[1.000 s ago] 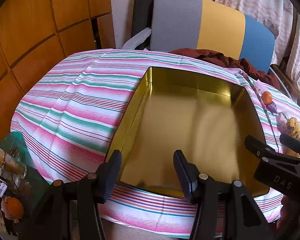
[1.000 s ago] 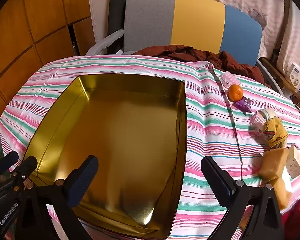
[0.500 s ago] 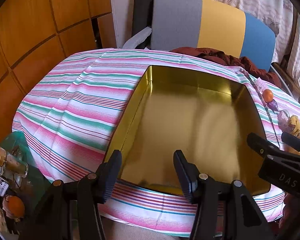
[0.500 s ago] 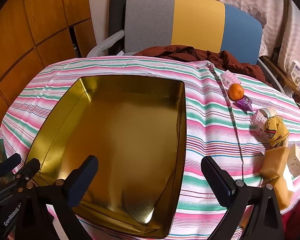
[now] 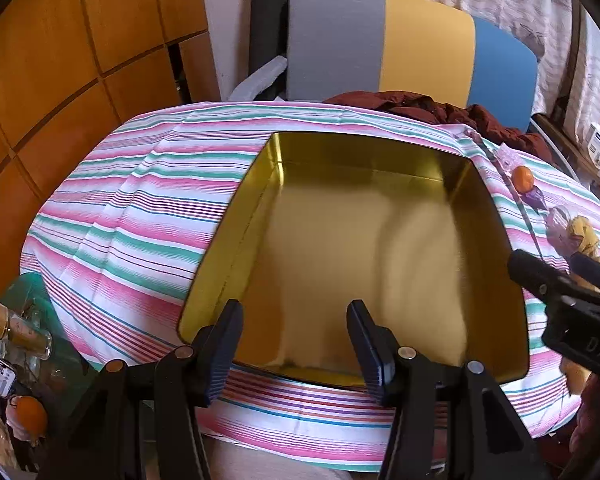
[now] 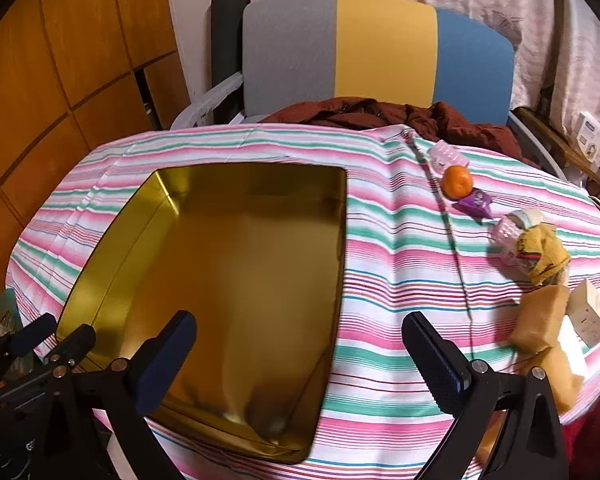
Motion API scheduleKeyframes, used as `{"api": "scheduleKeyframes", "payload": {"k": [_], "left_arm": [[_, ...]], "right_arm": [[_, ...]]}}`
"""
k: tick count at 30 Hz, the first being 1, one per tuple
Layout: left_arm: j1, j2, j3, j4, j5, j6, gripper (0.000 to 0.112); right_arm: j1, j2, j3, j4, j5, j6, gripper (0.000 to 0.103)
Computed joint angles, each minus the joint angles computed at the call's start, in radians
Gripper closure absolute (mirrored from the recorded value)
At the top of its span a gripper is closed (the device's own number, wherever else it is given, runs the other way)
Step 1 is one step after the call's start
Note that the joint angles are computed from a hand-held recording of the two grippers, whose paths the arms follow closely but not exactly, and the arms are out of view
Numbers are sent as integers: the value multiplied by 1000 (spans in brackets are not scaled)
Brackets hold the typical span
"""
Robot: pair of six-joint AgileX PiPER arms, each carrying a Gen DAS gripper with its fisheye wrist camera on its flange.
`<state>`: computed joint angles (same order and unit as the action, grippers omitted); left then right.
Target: Organize objects
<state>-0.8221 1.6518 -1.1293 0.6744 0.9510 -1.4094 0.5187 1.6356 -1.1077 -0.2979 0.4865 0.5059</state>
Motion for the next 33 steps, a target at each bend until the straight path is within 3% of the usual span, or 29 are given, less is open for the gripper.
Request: {"api": "scheduleKeyframes", "payload": {"k": [9, 14, 18, 21, 26, 31, 33], "left_arm": [[-79, 65, -79, -41, -105, 123, 58], [-98, 84, -96, -128, -252, 255, 58], [-145, 140, -178, -142, -241, 331, 58], [-179, 186, -253, -125, -210, 373, 58], [-175, 240, -341, -253, -268, 532, 58], [-178, 360, -508, -406, -255, 710, 58], [-190, 401, -569, -449, -238, 774, 58]], "right_arm": [[-150, -125, 136, -6, -47, -13, 0], [-368, -169, 193, 296, -40, -342, 0], [-554, -192, 214, 462, -29, -602, 0], [-724, -161, 184, 693, 43, -858, 0], [-919, -35, 63, 851, 254, -1049, 0], [-895, 2, 52, 644, 222, -893, 1], [-890, 22, 61, 647, 226, -913, 7]]}}
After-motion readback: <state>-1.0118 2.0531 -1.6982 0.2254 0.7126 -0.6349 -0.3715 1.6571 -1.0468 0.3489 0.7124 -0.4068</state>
